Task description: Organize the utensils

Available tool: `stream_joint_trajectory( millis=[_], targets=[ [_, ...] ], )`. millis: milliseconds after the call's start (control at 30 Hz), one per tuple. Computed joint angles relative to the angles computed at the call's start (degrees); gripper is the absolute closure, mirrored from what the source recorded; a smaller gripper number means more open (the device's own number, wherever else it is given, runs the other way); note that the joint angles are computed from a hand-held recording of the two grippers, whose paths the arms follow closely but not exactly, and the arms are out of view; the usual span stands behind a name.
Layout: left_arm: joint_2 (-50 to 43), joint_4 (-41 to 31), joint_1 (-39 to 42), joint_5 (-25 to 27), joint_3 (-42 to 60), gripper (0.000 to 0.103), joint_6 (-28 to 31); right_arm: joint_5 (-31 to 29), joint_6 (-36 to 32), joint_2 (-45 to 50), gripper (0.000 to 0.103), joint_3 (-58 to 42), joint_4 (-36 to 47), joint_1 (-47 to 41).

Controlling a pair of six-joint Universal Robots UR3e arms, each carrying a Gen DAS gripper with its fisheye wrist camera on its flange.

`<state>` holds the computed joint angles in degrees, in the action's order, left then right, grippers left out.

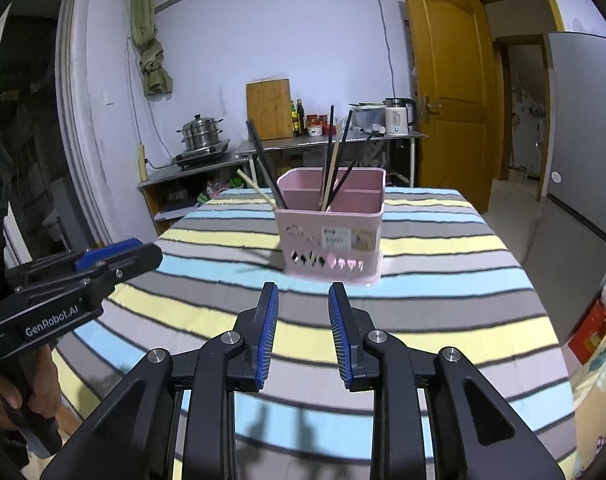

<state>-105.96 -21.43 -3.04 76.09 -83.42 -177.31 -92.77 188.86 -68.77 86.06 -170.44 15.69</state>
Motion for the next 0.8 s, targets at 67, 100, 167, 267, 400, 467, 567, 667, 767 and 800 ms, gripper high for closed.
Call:
stream_joint_trajectory(
  millis=[67,100,167,267,400,467,567,667,767,800],
  targets=[
    [1.4,2.83,-0.16,0.64,-3.29,0.073,-0.09,-0.5,0.38,-0.31,0.076,1.75,-1.31,0.61],
    [1.84,3.81,-0.12,0.81,-4.38,0.073,-0.14,-0.91,0.59,-0.42,0.076,2.56,-2.02,0.92],
    [2.67,5.52,-0.26,0.95,-6.24,0.072,-0.48,-1.37,0.87,-0.59,0.076,3.81,-3.01,1.26],
    [3.65,7.64,-0.25,1.3,-8.54,0.072,-0.62,-2.51,0.81,-0.85,0.076,5.75,-4.85,2.06],
    [4.09,9.26,-0.12,1.34,-10.04,0.072,-0.51,-3.36,0.12,-1.12,0.076,7.07,-6.25,2.52],
    [4.36,9.71,-0.15,1.33,-10.9,0.072,-0.6,-4.24,-0.31,-0.97,0.076,6.99,-6.58,3.06],
    [4.69,9.96,-0.2,1.57,-11.7,0.072,-0.68,-4.6,-0.68,-1.12,0.076,7.42,-7.35,3.29],
    [4.76,9.78,-0.22,1.67,-11.62,0.072,-0.78,-4.89,-0.91,-1.15,0.076,7.54,-7.71,3.47],
    [4.76,9.79,-0.18,1.71,-11.66,0.072,-0.63,-4.96,-0.96,-1.27,0.076,7.99,-8.11,3.6],
    [4.88,9.87,-0.15,1.65,-11.81,0.072,-0.58,-4.98,-0.94,-1.33,0.076,8.06,-8.14,3.63]
  ],
)
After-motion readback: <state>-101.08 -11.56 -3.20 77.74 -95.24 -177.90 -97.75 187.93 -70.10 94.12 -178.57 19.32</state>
